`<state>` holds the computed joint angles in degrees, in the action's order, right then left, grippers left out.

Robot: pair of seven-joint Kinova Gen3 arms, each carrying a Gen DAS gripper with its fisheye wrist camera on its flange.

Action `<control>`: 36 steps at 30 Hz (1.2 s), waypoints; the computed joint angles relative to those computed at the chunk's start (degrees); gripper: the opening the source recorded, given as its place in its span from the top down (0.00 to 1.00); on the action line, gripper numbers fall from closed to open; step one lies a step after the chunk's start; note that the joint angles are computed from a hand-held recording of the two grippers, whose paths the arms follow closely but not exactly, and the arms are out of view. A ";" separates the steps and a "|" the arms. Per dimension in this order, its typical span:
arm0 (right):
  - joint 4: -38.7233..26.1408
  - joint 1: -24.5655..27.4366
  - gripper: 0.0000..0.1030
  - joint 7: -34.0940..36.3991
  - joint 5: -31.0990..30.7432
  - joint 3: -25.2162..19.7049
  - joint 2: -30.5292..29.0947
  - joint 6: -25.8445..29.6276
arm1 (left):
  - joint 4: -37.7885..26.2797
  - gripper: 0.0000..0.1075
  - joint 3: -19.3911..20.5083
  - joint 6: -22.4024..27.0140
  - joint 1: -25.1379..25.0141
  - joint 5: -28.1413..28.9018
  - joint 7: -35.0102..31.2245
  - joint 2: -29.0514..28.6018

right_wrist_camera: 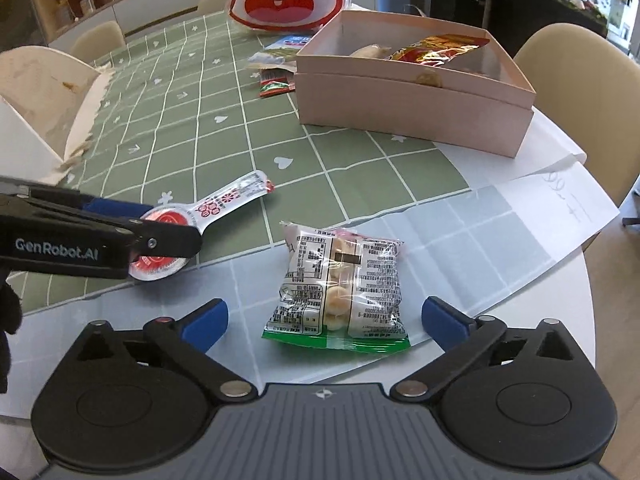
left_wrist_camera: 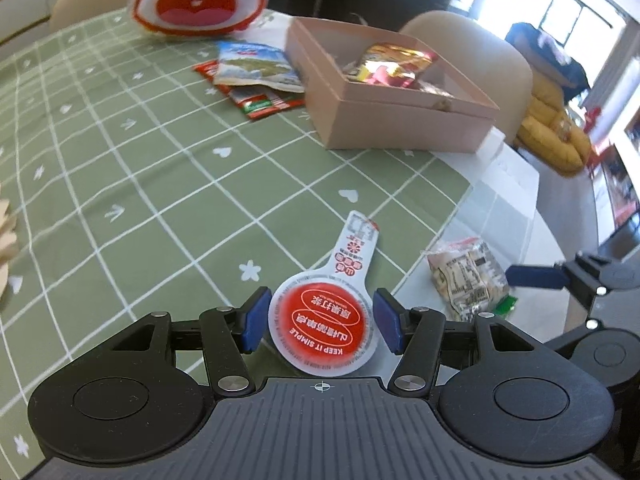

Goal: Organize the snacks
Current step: 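Grasp the clear cookie pack with the right gripper, then carry the sauce packet with left while right carries the cookie pack over the box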

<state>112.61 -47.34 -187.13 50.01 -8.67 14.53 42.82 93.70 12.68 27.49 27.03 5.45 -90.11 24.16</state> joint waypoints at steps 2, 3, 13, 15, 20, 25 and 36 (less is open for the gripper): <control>-0.32 -0.41 0.00 -0.03 0.16 -0.09 0.38 0.86 | 0.72 0.41 -0.43 -0.98 0.91 -1.33 -0.47 -0.23; -0.60 -0.45 0.00 0.71 -0.07 -0.24 0.56 1.29 | 1.46 0.41 -0.61 -1.94 1.33 -2.02 -0.75 -0.46; 4.11 2.34 0.11 -6.99 2.96 0.41 -3.62 -5.22 | 3.63 0.48 0.25 -4.77 -0.01 -1.39 -1.43 -1.16; 3.89 2.51 0.19 -7.27 3.11 0.52 -3.34 -4.92 | 3.74 0.49 0.73 -4.86 -0.76 -0.43 -1.62 -1.17; 0.86 2.78 0.44 0.29 1.08 -1.28 -2.03 -0.39 | 5.28 0.60 1.74 -6.91 -2.28 2.40 -0.87 -1.82; 2.06 3.21 0.45 1.71 -0.21 -1.57 -4.74 -1.95 | 6.57 0.70 4.29 -7.95 -4.80 4.93 -4.12 -2.72; 2.82 8.74 0.46 5.02 -1.20 -4.69 -14.20 2.22 | 7.14 0.83 15.83 -12.70 -14.58 17.14 -17.93 -4.90</control>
